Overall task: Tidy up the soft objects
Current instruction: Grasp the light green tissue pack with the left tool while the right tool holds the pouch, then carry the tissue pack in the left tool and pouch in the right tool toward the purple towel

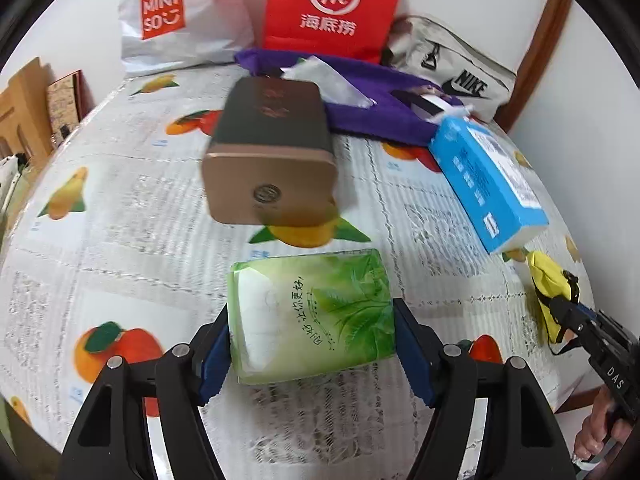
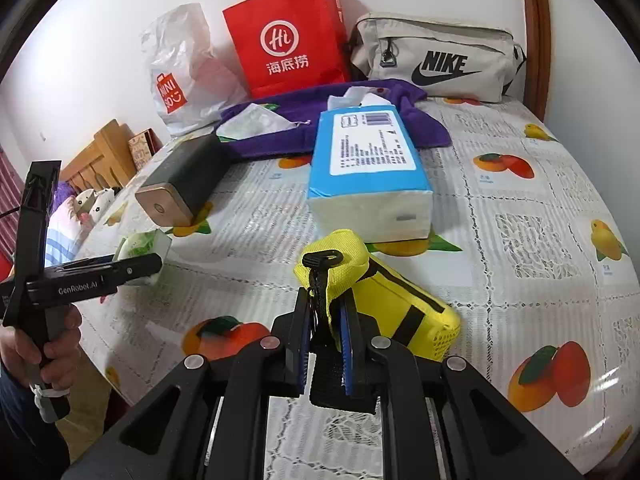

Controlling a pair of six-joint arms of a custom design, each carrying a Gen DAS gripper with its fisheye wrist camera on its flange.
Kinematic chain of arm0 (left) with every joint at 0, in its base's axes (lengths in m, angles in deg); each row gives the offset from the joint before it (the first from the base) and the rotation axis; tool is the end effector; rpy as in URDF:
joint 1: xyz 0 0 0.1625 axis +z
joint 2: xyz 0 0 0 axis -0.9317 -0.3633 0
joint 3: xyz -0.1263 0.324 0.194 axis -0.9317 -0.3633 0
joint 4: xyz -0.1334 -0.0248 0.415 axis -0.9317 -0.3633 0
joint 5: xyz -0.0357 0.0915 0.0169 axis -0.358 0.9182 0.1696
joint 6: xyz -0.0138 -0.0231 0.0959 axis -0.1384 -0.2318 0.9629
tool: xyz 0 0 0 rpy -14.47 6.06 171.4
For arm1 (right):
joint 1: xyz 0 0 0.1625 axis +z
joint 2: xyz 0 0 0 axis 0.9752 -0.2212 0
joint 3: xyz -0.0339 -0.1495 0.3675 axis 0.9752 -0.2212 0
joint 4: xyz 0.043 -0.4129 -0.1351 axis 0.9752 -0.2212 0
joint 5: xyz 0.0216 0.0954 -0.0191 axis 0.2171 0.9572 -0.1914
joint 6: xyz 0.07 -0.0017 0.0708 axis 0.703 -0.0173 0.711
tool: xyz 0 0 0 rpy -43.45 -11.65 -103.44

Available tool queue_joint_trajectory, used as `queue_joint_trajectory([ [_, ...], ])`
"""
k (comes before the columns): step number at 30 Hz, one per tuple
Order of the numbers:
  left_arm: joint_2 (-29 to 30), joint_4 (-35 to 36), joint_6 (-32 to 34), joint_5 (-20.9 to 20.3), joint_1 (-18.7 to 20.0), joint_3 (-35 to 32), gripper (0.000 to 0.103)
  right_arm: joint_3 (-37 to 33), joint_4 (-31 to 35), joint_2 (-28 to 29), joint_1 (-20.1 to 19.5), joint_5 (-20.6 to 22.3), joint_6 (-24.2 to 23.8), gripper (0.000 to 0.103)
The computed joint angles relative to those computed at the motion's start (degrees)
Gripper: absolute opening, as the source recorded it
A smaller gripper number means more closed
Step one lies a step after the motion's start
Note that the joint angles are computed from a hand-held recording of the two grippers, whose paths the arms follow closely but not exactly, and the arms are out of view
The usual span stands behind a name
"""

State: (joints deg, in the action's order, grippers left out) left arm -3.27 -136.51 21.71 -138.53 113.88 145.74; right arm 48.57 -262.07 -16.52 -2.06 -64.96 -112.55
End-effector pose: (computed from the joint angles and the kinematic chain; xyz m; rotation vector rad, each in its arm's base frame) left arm -0.3461 -0.6063 -0.0487 0.8624 2.5429 -0.3822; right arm -0.0173 -0.4437 0.2776 -0.0802 -2.2430 1.1046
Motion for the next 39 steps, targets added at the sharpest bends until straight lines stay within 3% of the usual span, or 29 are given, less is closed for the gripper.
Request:
queue_joint_trajectory([
  [8,-1.97,-0.75,-0.48,0.86,-1.18,0.43,0.07,-0.21,2.36,-2.18,2.45,0.27,0.98,0.013],
  [18,-2.55,-1.01,-0.18,0.42,-2.2,-0.95,0.07,-2.51,4.7,-3.62,5.81,-2.51,0.07,0.013],
  [39,0.57,0.81,0.95,0.27,-2.05,-9.86,0.07,-9.96,9.64,-2.46,8.8,-3.55,-1.3,0.013],
])
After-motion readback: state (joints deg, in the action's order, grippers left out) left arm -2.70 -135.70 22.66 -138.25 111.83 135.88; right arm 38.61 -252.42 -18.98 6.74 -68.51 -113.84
